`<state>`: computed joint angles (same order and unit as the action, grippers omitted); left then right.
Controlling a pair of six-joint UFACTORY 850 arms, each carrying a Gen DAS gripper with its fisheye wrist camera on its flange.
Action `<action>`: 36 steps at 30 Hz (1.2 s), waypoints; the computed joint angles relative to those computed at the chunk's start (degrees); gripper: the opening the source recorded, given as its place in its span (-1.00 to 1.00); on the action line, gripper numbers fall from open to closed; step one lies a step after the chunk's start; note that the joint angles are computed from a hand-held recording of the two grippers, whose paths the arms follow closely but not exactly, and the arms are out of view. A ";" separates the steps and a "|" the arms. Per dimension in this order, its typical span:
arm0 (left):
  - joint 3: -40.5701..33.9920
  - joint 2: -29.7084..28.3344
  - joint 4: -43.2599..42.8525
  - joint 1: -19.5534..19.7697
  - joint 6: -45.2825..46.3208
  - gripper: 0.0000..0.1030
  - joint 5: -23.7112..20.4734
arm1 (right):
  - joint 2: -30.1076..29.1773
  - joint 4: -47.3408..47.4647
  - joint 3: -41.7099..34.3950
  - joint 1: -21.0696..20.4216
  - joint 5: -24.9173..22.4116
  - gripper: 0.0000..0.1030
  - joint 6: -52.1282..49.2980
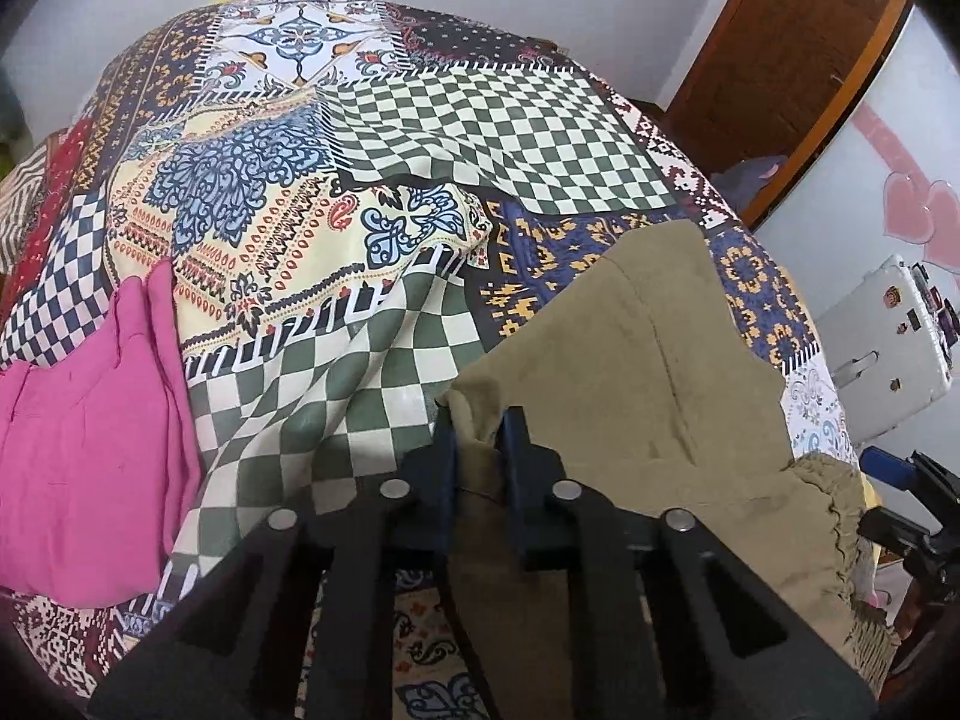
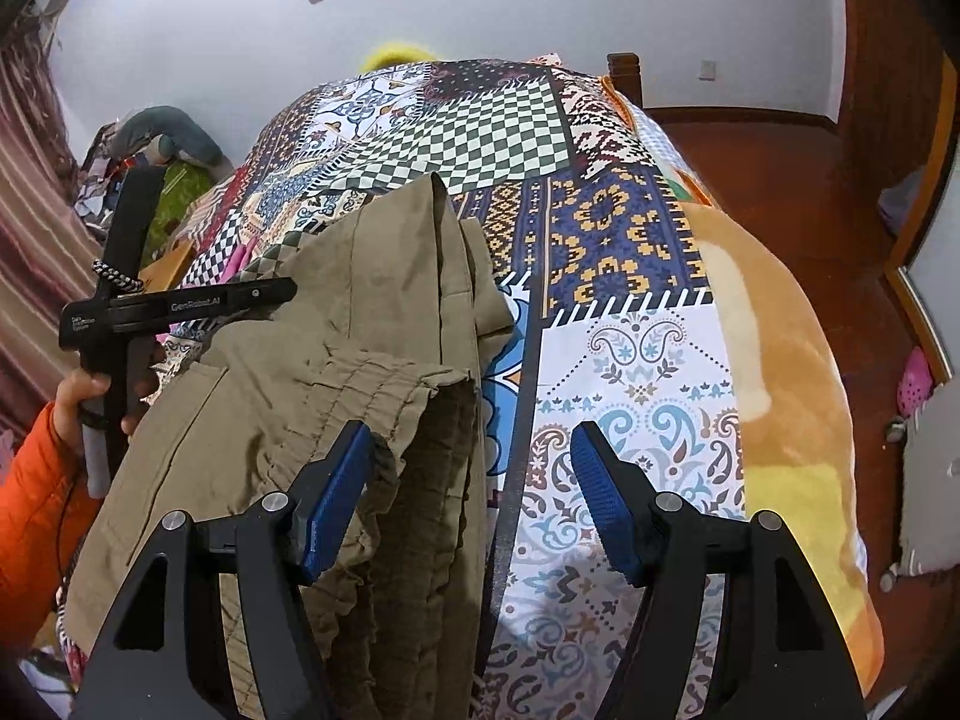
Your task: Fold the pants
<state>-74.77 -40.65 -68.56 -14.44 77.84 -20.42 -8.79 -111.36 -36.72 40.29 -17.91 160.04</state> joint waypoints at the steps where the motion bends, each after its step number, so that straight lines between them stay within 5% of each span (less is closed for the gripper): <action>1: 0.61 0.51 -0.34 0.01 0.36 -0.79 0.65 | 0.09 1.35 -0.03 0.01 -0.20 0.26 -1.31; 8: 7.52 6.77 -8.11 1.64 7.00 -0.84 5.48 | 2.97 6.09 0.81 1.58 -1.92 0.26 -5.42; 18: 26.54 22.49 -30.52 7.70 30.10 -0.89 7.84 | 4.03 10.51 -0.23 5.61 -3.69 0.26 -10.69; 29: 39.58 32.32 -28.42 14.98 25.65 -0.92 4.28 | -0.52 15.49 -3.82 9.71 -1.19 0.26 -16.93; 36: 38.99 34.12 -23.99 16.58 24.58 -0.75 4.27 | -0.47 21.18 -3.01 11.44 -1.91 0.26 -19.92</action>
